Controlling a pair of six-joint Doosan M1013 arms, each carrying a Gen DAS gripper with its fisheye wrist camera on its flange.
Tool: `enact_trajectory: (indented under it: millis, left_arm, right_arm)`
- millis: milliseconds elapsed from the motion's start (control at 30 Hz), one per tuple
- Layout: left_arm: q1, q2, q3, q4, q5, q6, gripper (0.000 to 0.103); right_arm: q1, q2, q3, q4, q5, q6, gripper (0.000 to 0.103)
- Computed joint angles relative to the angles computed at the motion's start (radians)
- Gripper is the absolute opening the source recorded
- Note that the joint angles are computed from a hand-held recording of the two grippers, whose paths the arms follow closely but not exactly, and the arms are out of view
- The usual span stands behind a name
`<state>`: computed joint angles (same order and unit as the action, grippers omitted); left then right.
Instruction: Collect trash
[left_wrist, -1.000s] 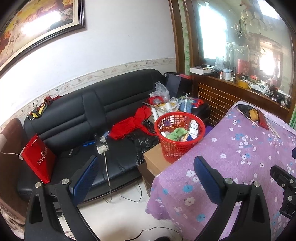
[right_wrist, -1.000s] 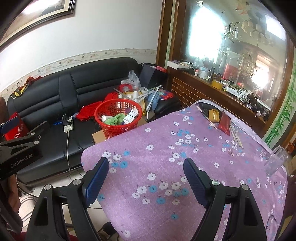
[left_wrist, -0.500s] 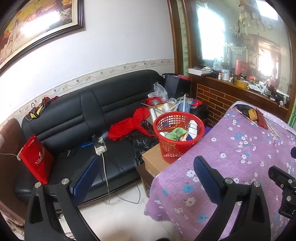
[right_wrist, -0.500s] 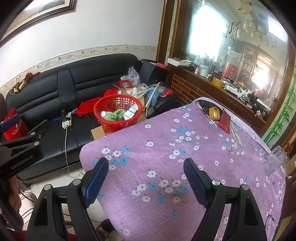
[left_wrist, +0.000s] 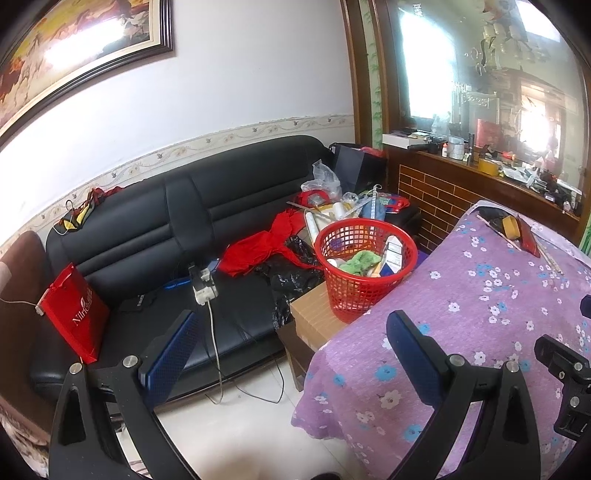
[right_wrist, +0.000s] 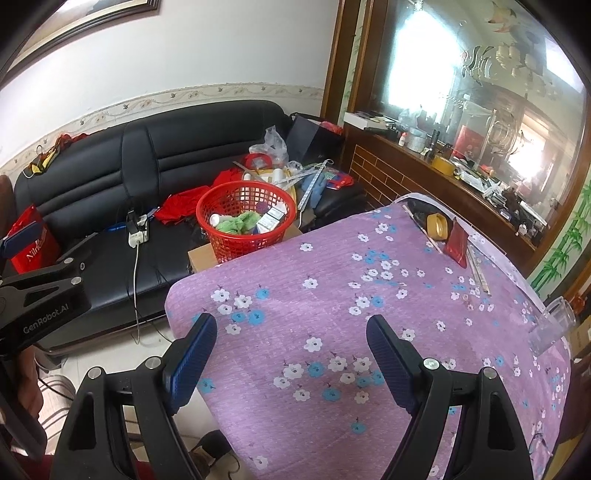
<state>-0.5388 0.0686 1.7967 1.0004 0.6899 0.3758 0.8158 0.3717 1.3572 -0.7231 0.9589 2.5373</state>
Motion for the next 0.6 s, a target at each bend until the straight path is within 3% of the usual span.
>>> enact_trajectory:
  millis: [600]
  left_arm:
    - [0.0, 0.001, 0.0, -0.001, 0.0, -0.003, 0.1]
  right_arm:
    - [-0.001, 0.015, -0.015, 0.015, 0.008, -0.019, 0.087]
